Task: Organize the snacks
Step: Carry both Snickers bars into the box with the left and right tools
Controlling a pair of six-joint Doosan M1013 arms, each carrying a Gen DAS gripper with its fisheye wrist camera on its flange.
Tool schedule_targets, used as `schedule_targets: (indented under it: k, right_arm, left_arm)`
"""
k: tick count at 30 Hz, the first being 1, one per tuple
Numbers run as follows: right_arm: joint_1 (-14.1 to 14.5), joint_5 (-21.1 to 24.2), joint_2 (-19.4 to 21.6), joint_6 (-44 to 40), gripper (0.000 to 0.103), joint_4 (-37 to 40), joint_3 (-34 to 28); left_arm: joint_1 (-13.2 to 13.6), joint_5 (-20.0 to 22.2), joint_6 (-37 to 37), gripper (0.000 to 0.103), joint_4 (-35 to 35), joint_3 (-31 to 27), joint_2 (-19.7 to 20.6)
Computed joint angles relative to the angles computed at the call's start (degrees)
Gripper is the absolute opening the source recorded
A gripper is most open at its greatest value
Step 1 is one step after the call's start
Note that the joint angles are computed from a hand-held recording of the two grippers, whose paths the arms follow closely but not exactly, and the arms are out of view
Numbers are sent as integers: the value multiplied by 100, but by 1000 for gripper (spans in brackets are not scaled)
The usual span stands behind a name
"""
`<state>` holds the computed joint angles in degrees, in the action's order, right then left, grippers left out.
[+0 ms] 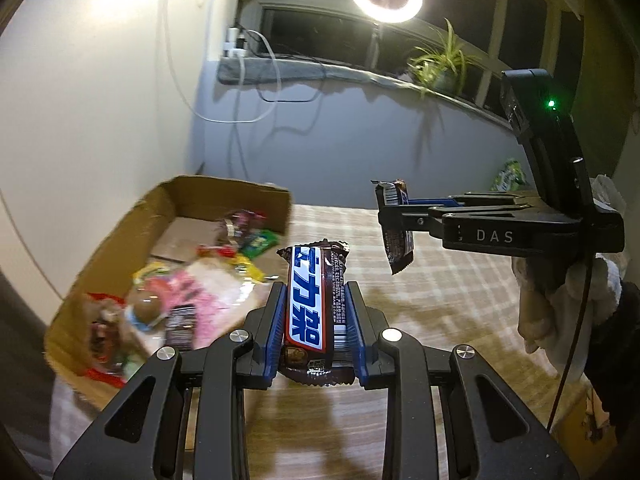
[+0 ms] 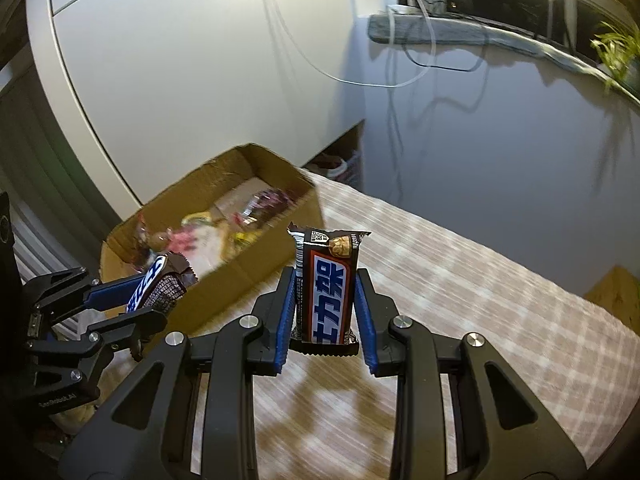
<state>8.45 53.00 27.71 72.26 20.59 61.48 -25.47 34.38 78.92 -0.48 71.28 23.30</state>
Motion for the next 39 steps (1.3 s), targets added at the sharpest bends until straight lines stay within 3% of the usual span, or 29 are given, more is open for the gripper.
schedule_targets:
  k: [20,30,39]
  right_arm:
    - [482,598,714,-185,30,72,-1168]
    - [574,952,971,-171,30,61,-1515]
    - [592,991,1016,-154,30,18,-1586]
  left_arm:
    - [347,-101,-785,27,574,250,-151]
    - [426,-22,-962,27,654,234,-113]
    - [417,31,-1111,27,772,183,-70]
